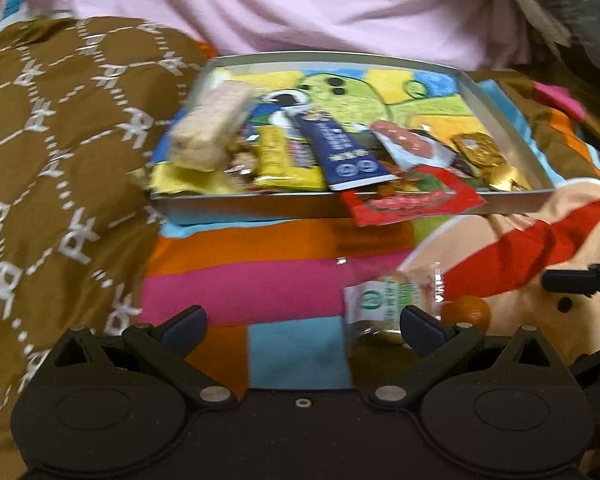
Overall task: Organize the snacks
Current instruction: 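Grasp the wrapped biscuit with left tool while right tool approaches the mandarin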
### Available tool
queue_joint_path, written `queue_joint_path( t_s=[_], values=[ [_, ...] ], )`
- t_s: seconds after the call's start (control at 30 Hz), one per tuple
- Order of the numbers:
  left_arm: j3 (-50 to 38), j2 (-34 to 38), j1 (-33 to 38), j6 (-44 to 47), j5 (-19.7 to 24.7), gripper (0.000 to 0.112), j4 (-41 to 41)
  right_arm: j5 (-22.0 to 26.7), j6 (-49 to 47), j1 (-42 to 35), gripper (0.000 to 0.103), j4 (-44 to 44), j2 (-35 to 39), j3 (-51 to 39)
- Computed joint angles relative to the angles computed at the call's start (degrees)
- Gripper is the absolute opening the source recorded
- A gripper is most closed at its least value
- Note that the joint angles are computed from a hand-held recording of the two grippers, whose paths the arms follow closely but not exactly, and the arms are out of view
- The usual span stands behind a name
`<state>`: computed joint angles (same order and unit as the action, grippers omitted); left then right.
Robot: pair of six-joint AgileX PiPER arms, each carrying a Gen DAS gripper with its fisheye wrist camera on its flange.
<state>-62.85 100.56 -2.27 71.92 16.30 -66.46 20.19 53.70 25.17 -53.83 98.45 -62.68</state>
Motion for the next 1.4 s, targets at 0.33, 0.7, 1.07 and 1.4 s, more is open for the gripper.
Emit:
queue_joint_path(
  t_s=[0.33, 0.7, 1.07, 1.4],
  values=[
    [-6.16, 4.52, -3.64, -12.46, 0.43, 0.102, 14.1, 0.85, 6.25, 0.85, 0.101, -8.46, 3.07, -0.75],
    [-8.24, 6.05, -5.85, -20.31, -0.01, 0.102, 24.15, 1.18, 14.27, 1.94, 0.083, -17.4, 4.45, -0.57],
    [-8.14, 6.59, -5.78, -18.88, 0.12, 0.102, 23.35, 0.58, 15.22, 3.47, 0.059, -21.03, 5.17, -0.67],
    [-9.35, 7.06, -5.32, -20.44, 1.91, 0.089, 22.7, -0.04, 13.82, 3.07, 0.055, -18.41, 5.5, -1.28]
  ],
)
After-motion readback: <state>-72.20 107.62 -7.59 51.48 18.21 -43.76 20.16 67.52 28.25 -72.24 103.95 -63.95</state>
